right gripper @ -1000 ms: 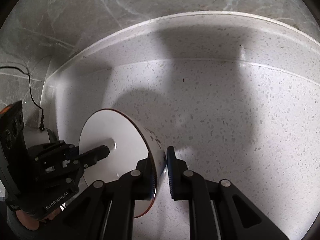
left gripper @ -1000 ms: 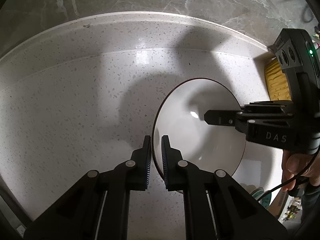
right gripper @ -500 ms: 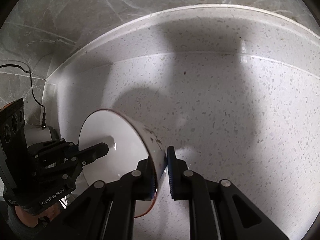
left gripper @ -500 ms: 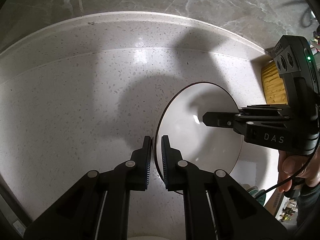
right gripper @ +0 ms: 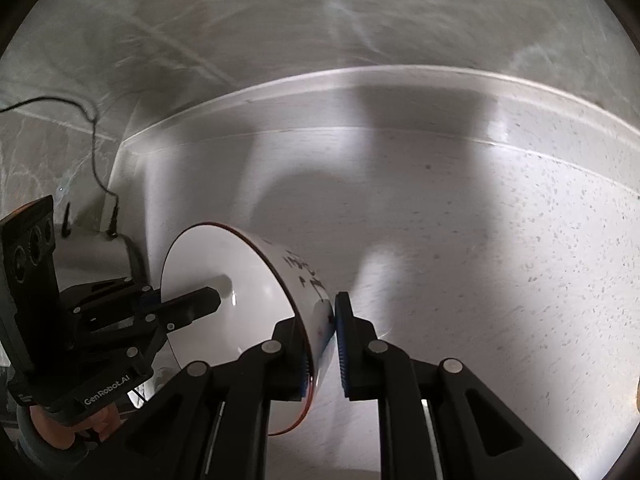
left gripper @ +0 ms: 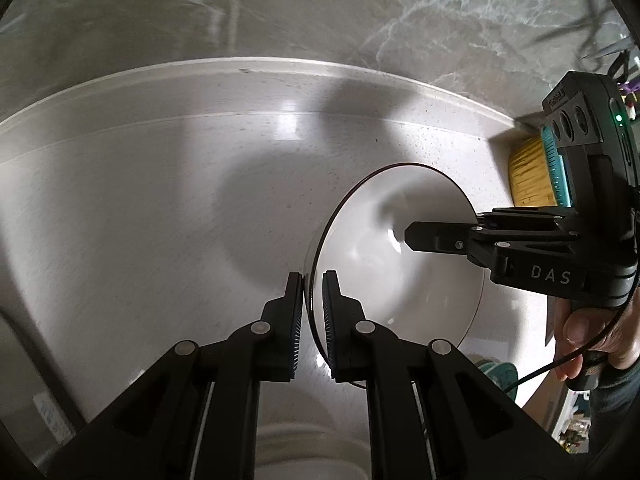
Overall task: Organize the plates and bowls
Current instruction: 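Lift the red-flower bowl with both tools, then carry the red-flower bowl with both tools over the nested white bowls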
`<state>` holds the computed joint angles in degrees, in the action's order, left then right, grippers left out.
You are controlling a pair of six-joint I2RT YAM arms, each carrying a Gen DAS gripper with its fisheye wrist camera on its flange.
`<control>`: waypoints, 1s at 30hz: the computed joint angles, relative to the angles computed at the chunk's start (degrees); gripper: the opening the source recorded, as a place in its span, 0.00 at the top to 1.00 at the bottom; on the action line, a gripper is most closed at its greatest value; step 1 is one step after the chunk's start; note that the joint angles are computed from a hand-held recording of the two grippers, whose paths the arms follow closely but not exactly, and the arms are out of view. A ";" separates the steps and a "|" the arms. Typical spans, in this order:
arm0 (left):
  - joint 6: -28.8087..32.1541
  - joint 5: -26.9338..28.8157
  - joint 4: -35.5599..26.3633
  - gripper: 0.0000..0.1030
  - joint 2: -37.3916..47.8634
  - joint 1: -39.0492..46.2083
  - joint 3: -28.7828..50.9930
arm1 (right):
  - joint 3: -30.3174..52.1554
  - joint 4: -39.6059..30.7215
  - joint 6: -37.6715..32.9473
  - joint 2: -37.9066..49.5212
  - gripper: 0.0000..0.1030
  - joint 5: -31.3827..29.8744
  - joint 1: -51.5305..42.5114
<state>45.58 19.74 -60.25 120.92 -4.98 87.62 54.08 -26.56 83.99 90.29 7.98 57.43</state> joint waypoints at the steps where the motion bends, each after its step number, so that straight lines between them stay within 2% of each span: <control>1: 0.43 0.14 -0.56 0.92 -0.71 0.95 -0.11 | 1.48 -0.75 -0.32 0.62 0.86 0.20 0.49; 11: 6.50 0.75 -4.94 0.92 -6.77 11.65 -2.85 | 14.49 -4.66 -3.93 8.22 0.84 0.74 4.34; 21: 17.89 -0.15 -10.99 0.92 -8.35 26.37 -2.64 | 27.88 -8.71 -6.17 17.38 0.83 -0.35 8.00; 30: 25.98 -2.93 -12.98 0.92 -8.25 36.10 -4.46 | 32.42 -8.97 -5.40 22.20 0.83 -1.67 11.66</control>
<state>71.56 16.81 -73.23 112.68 31.12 83.16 86.50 -35.53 78.59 112.48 6.31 69.09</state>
